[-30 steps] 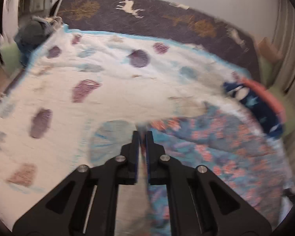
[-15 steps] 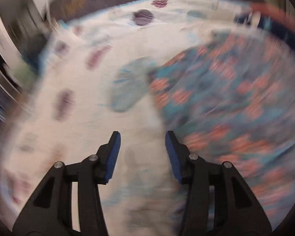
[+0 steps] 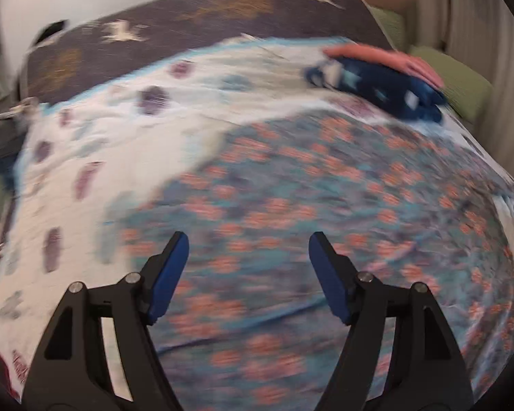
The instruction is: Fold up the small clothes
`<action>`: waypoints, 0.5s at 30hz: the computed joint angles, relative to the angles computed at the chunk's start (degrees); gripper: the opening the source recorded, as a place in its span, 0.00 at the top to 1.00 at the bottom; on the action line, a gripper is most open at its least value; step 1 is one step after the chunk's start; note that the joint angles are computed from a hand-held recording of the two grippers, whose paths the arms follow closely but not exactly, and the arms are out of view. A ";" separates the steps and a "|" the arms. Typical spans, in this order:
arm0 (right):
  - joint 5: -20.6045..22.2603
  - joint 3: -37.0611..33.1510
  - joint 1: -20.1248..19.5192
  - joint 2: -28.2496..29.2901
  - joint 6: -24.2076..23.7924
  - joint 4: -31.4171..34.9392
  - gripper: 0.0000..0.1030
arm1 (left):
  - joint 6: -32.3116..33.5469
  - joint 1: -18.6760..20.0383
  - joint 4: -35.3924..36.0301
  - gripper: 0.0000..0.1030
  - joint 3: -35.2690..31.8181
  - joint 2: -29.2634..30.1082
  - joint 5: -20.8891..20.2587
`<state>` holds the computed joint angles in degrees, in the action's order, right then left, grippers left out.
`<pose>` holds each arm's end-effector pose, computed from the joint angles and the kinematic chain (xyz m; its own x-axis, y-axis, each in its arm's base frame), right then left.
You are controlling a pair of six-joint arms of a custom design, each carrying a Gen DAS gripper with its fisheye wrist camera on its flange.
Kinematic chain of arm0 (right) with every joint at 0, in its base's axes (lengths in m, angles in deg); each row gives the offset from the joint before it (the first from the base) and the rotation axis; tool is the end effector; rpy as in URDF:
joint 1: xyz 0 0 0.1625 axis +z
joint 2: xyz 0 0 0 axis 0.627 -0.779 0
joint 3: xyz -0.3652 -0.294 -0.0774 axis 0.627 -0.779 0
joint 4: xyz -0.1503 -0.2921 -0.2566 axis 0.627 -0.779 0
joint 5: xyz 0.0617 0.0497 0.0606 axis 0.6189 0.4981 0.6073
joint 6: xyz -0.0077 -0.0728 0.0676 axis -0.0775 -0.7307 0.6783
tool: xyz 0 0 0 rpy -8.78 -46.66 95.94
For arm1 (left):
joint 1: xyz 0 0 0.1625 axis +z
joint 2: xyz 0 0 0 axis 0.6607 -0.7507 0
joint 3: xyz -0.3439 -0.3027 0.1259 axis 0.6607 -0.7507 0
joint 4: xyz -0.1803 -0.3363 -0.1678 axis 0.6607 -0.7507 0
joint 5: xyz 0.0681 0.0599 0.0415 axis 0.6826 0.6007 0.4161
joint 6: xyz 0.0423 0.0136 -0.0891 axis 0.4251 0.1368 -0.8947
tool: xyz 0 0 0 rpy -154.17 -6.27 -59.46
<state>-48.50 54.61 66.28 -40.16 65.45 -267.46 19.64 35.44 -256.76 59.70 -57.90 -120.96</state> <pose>0.3015 -0.7177 0.0630 -0.9856 0.1618 0.0487 0.0958 0.7725 -0.6278 0.0650 -0.6346 0.4735 -0.6254 -0.0894 -0.7751 0.4787 0.7405 -0.4717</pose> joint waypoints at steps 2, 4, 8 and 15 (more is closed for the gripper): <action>-0.87 1.38 -1.08 -0.99 2.45 -3.40 0.33 | -2.31 0.29 3.54 0.29 0.08 1.75 -0.08; -0.38 2.30 -2.83 -1.88 7.06 -5.25 0.32 | -6.21 0.73 8.41 0.29 -0.54 2.62 -0.41; 4.52 3.62 -6.82 -2.52 19.43 -7.74 0.31 | -11.10 1.94 8.27 0.28 -0.21 2.39 -4.00; -6.23 -4.51 -5.69 0.52 17.87 -0.10 0.31 | -12.04 2.54 6.89 0.26 0.54 2.09 -5.34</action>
<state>-54.73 50.10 60.59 -39.64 83.33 -267.55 7.59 37.98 -249.87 60.24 -55.81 -126.30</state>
